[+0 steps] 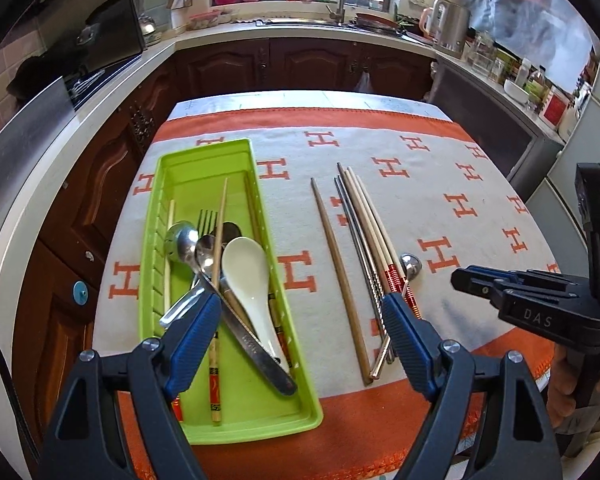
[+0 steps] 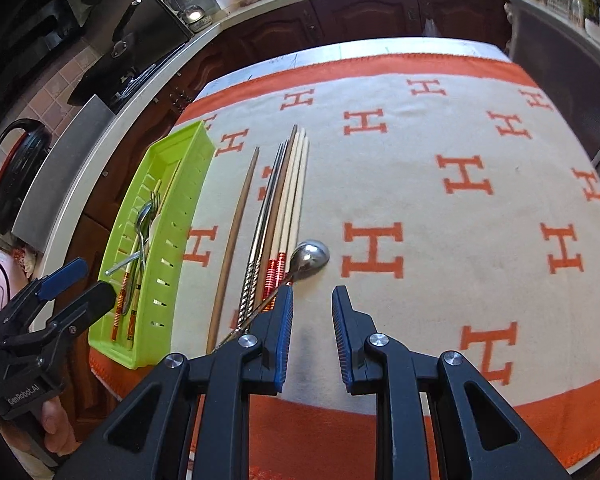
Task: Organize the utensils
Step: 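Move the right tool over the small steel spoon beside the chopsticks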
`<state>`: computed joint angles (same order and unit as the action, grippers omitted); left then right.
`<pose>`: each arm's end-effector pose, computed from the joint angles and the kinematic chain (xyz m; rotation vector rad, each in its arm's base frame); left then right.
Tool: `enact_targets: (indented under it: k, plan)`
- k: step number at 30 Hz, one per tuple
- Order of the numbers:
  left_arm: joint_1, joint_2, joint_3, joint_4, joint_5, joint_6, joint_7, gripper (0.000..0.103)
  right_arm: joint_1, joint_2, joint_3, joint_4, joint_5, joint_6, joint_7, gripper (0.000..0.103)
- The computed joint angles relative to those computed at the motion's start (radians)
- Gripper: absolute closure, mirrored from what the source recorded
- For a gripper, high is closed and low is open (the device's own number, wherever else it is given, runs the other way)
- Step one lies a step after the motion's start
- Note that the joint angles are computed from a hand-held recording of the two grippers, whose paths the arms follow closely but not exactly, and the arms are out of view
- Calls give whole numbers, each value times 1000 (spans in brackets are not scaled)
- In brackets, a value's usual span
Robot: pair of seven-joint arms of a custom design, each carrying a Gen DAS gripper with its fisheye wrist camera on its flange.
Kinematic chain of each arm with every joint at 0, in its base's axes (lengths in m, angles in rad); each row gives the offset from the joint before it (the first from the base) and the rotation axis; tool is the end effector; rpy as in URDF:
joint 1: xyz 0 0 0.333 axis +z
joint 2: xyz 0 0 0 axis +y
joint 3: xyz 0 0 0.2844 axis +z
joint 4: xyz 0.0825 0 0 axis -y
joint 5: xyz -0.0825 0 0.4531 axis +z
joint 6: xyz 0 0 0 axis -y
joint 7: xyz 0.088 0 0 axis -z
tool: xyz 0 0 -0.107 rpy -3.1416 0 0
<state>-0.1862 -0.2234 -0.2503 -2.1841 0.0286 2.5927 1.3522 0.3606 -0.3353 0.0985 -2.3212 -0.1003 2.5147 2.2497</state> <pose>0.5442 -0.2603 0.4940 -1.6585 2.1336 -0.7351 0.5031 0.2513 0.4725 -1.7182 1.9996 -0.3000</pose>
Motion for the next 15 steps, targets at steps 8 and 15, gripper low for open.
enact_targets:
  k: [8, 15]
  plan:
    - [-7, 60, -6, 53, 38, -36, -22, 22, 35, 126, -39, 57, 181, 63, -138, 83]
    - [-13, 90, 2, 78, 48, -44, -34, 22, 7, 217, -14, 114, 162, 97, -123, 83]
